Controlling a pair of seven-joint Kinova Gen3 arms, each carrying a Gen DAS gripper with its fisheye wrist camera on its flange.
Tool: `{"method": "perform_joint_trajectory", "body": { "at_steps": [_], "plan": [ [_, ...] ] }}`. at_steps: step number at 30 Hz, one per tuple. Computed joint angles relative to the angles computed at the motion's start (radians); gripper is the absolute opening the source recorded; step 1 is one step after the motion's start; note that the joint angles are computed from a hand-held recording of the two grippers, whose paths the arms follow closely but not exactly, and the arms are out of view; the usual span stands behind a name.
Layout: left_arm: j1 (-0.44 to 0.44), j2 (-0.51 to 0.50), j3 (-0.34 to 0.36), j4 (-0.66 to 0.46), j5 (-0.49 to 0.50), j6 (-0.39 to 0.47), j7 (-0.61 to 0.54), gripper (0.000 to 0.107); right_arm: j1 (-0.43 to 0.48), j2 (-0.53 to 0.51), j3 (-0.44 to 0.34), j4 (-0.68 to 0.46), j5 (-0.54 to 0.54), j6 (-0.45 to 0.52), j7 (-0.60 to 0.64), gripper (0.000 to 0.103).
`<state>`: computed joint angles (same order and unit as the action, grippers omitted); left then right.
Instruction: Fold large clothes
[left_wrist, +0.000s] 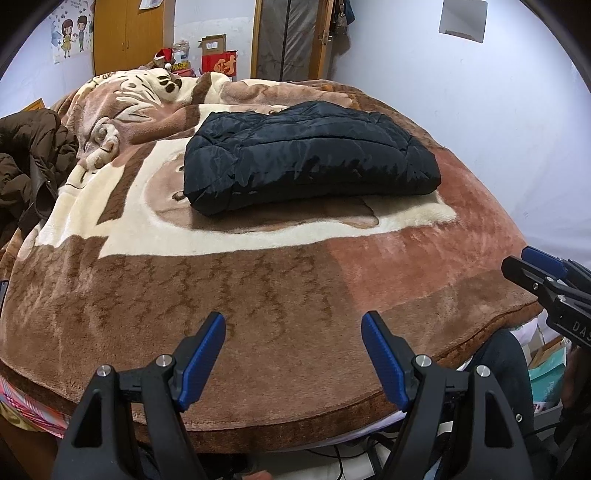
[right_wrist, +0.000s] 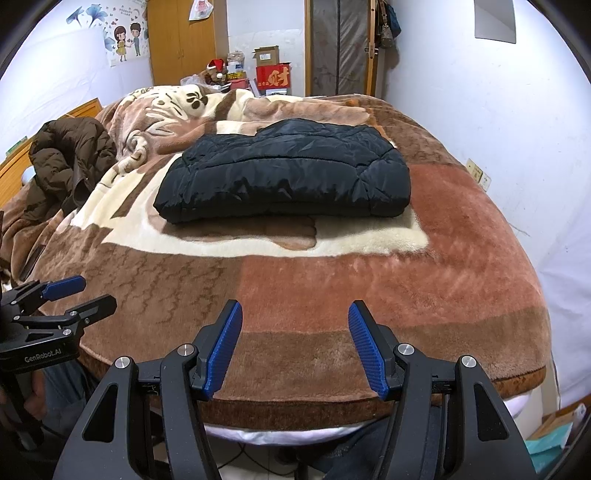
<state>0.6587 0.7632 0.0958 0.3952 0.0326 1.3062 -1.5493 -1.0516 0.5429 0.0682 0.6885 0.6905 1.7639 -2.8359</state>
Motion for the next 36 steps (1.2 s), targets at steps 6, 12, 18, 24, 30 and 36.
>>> {"method": "perform_joint_trajectory", "body": {
  "at_steps": [6, 12, 18, 24, 30, 36],
  "plan": [
    [-0.004, -0.003, 0.001, 0.007, 0.003, 0.001, 0.003, 0.078, 0.0, 0.005, 0.001, -0.009, -0.001, 0.005, 0.002, 0.06],
    [-0.003, 0.003, 0.002, -0.007, 0.004, 0.011, 0.001, 0.078, -0.001, 0.006, 0.003, -0.012, -0.001, 0.006, 0.005, 0.06],
    [0.0, 0.013, 0.002, -0.028, 0.01, 0.031, -0.005, 0.078, -0.001, 0.004, 0.005, -0.007, -0.003, 0.003, 0.006, 0.06],
    [0.004, 0.015, 0.004, -0.029, 0.015, 0.038, -0.013, 0.078, -0.001, 0.006, 0.004, -0.012, -0.002, 0.006, 0.007, 0.06],
    [0.003, 0.025, 0.008, -0.044, 0.027, 0.058, -0.014, 0.078, -0.002, 0.006, 0.004, -0.012, -0.002, 0.007, 0.008, 0.06],
    [-0.008, 0.015, 0.016, -0.022, 0.04, 0.042, -0.014, 0.078, 0.001, 0.001, 0.003, -0.004, -0.003, 0.003, 0.009, 0.06]
  ]
}}
